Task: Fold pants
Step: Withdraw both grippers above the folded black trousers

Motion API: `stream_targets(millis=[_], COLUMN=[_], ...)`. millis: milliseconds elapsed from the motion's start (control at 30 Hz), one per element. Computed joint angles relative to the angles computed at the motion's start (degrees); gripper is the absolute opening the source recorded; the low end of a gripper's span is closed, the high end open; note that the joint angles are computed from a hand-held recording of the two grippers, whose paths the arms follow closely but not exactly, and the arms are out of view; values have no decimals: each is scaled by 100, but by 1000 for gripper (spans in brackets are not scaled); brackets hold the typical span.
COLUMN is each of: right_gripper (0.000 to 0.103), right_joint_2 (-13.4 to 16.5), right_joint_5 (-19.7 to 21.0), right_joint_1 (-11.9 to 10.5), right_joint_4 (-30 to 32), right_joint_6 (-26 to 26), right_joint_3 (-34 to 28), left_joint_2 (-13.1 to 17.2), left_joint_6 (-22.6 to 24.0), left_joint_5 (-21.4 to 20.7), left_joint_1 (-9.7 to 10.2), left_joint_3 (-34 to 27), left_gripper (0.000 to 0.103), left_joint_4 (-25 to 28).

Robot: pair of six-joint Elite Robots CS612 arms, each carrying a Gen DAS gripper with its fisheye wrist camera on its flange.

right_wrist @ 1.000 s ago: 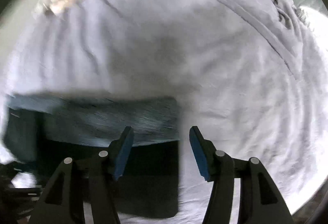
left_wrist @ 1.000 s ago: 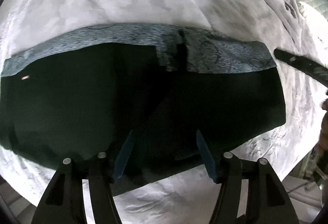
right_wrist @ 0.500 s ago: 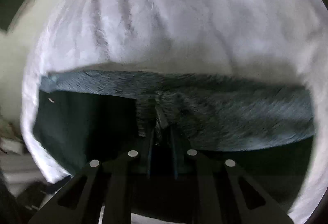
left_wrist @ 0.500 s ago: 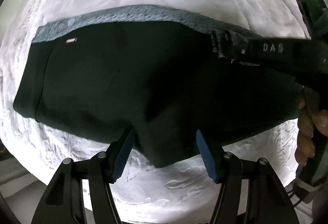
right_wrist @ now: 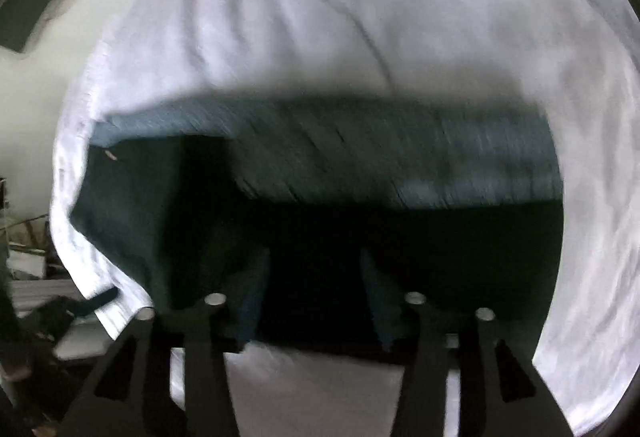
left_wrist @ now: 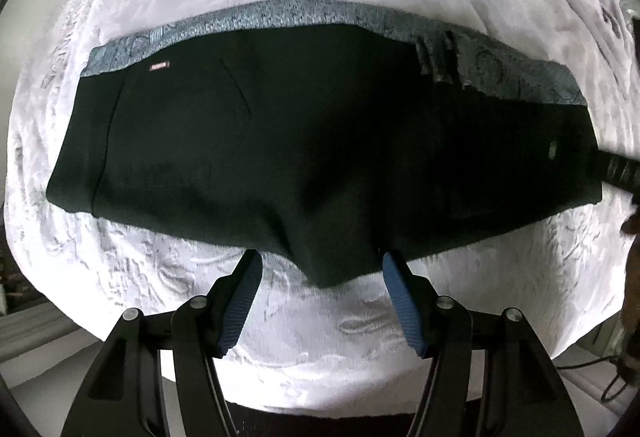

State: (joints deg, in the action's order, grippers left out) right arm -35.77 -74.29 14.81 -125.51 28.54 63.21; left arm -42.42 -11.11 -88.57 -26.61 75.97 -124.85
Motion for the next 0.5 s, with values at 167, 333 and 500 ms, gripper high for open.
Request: stream_targets(millis=[167,333,500], right_gripper=[55,63,69], right_joint_2=[-210,-315,-481], right_joint_5=[184,135,1], right_joint_1=[24,35,52], right_joint_4=[-250,-269,-149], right_joint_6=[-16,17,-19], right_joint_3=[357,420,575], left_joint_2=[-102,-246,-289], left_joint_6=[-2,37,-35], left_joint_5=[69,69,96], left_joint_1=[-71,-164,-257], left_joint_3=[99,274,244], left_gripper=[66,87,87], left_joint_4=[123,-25,28])
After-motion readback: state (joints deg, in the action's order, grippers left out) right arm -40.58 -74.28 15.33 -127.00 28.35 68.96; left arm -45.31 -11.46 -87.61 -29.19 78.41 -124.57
